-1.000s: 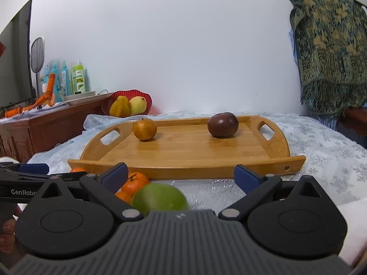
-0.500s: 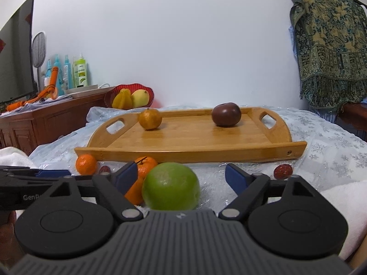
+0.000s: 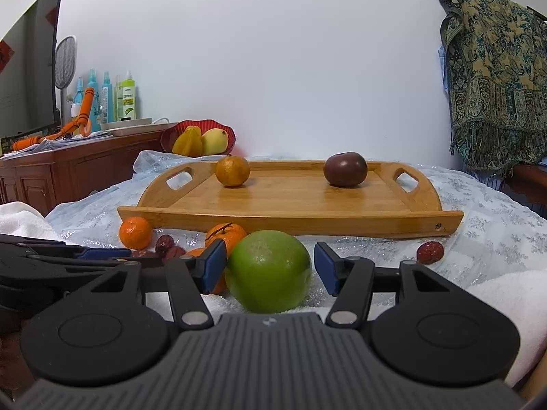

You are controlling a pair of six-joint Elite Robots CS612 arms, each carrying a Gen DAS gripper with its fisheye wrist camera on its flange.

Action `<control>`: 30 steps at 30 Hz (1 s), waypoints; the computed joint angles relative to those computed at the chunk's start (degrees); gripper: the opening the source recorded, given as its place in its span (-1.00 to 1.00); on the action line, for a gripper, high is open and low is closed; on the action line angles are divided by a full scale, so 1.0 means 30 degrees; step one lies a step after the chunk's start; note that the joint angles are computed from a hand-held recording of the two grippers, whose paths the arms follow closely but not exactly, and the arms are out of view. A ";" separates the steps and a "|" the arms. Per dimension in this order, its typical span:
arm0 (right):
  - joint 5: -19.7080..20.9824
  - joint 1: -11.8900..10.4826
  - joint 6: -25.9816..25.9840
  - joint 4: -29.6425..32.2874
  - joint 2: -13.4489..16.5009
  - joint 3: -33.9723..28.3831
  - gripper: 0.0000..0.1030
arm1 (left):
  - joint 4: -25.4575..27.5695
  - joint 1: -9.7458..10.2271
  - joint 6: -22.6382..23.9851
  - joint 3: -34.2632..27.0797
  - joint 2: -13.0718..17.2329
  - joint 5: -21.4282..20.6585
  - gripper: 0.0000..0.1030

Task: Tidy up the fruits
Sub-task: 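Grasp a red date with the left gripper while the right gripper grasps the green fruit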

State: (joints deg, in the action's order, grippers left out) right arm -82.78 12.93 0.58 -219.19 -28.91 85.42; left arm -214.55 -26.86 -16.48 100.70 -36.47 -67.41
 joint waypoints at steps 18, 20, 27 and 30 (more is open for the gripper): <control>0.0693 -0.0232 0.2434 0.0759 0.0141 -0.0310 0.42 | 0.0070 -0.0101 -0.0112 -0.0452 0.0350 0.0693 -0.46; 0.0968 -0.0316 0.2984 0.0925 0.0133 -0.0324 0.45 | 0.0027 -0.0092 -0.0157 -0.0441 0.0355 0.0684 -0.46; 0.1883 -0.0550 0.4459 0.1226 0.0136 -0.0338 0.46 | -0.0076 -0.0070 -0.0408 -0.0428 0.0361 0.0692 -0.46; 0.2041 -0.0564 0.4411 0.1251 0.0133 -0.0352 0.36 | -0.0120 -0.0102 -0.0322 -0.0421 0.0368 0.0795 -0.46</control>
State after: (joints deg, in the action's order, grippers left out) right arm -76.66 11.24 13.82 -215.44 -28.52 84.36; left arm -214.91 -27.16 -17.45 99.44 -35.37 -65.03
